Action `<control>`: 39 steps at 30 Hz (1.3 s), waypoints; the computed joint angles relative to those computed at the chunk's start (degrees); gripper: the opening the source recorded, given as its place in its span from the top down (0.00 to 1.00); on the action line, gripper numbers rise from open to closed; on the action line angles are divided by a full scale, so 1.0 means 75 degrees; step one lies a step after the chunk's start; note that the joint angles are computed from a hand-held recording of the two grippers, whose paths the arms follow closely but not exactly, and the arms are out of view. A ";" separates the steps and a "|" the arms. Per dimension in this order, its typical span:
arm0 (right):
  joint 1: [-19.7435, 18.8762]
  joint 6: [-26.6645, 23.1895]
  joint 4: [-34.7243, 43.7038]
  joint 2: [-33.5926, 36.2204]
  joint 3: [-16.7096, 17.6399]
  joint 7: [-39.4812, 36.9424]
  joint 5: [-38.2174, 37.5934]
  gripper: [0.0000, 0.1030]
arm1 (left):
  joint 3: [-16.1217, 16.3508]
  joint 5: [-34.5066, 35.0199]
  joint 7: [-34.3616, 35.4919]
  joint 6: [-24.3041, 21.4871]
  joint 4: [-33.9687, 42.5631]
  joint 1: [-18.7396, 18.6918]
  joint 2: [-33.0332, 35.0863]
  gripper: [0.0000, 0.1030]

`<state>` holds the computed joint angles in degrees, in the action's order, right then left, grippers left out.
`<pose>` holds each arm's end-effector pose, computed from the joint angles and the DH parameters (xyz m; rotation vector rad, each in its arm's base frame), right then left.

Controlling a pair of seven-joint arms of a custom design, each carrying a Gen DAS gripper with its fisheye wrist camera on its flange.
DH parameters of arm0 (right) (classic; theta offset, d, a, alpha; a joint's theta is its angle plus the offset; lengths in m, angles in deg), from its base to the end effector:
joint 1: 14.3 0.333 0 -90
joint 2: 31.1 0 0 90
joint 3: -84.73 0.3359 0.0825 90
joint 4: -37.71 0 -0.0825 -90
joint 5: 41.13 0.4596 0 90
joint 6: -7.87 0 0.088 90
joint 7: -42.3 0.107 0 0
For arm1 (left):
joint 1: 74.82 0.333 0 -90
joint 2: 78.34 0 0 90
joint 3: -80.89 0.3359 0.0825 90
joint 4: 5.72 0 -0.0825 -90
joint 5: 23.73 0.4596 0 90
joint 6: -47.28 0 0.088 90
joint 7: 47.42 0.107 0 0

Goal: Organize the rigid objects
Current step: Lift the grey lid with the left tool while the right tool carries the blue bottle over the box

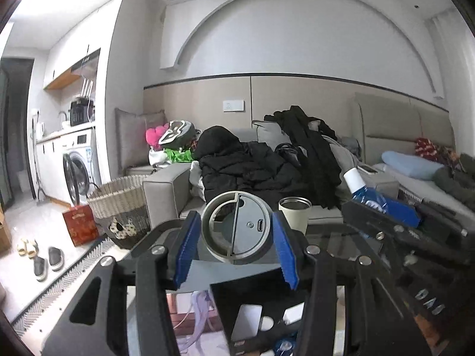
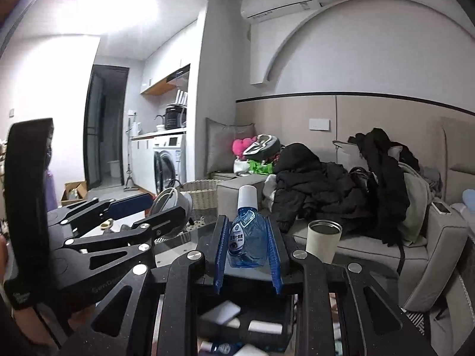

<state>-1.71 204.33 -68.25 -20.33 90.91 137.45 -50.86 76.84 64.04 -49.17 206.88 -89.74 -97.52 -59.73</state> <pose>0.6694 0.2413 0.5817 -1.5447 0.9998 -0.8892 0.6800 -0.3839 0.5796 -1.3252 1.4535 -1.1671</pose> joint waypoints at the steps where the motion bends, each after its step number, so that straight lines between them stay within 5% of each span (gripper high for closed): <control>1: 0.0233 -0.0112 0.0283 0.0184 -0.0204 -0.0193 0.0237 0.77 | -0.0009 -0.0122 0.0061 -0.0036 0.0135 0.0020 0.0107 0.53; 6: 0.1302 -0.0438 0.1172 0.0827 -0.1254 -0.0978 0.1478 0.77 | 0.0161 -0.0470 0.0120 -0.0013 0.0499 -0.0031 0.0402 0.53; 9: 0.1274 -0.0662 0.1411 0.0999 -0.1239 -0.1098 0.1617 0.77 | 0.0220 -0.0807 0.0360 0.0018 0.0572 -0.0046 0.0490 0.53; 11: 0.0844 -0.1161 0.1653 0.1130 -0.0779 -0.1130 0.1443 0.77 | 0.0122 -0.1564 0.1238 -0.0089 0.0698 0.0006 0.0650 0.53; 13: 0.0266 -0.1882 0.1883 0.1256 -0.0127 -0.1268 0.1413 0.77 | -0.0162 -0.2924 0.2688 -0.0339 0.0966 0.0176 0.0966 0.53; 15: 0.0128 -0.3094 0.2400 0.1516 0.0006 -0.1241 0.1592 0.77 | -0.0669 -0.4514 0.4331 -0.0870 0.1414 0.0473 0.1398 0.53; 19: 0.0257 -0.5805 0.3859 0.2377 -0.0235 -0.0908 0.1755 0.77 | -0.1132 -0.6234 0.6113 -0.2023 0.2323 0.0613 0.2141 0.53; 22: 0.0252 -0.7087 0.4702 0.2937 -0.0303 -0.0815 0.1875 0.77 | -0.1195 -0.6999 0.6778 -0.2534 0.2872 0.0565 0.2535 0.53; 27: 0.0292 -0.7890 0.5229 0.3307 -0.0324 -0.0989 0.1893 0.77 | -0.1073 -0.7848 0.7536 -0.3129 0.3564 0.0357 0.2970 0.53; 39: 0.0325 -0.8420 0.5134 0.3312 -0.0360 -0.1053 0.2001 0.77 | -0.0425 -0.9357 0.8426 -0.3903 0.4207 -0.0085 0.3348 0.53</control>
<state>0.73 141.18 -29.74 4.51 88.21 129.55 -35.85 73.65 -6.14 14.02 177.61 -58.19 -98.16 -34.62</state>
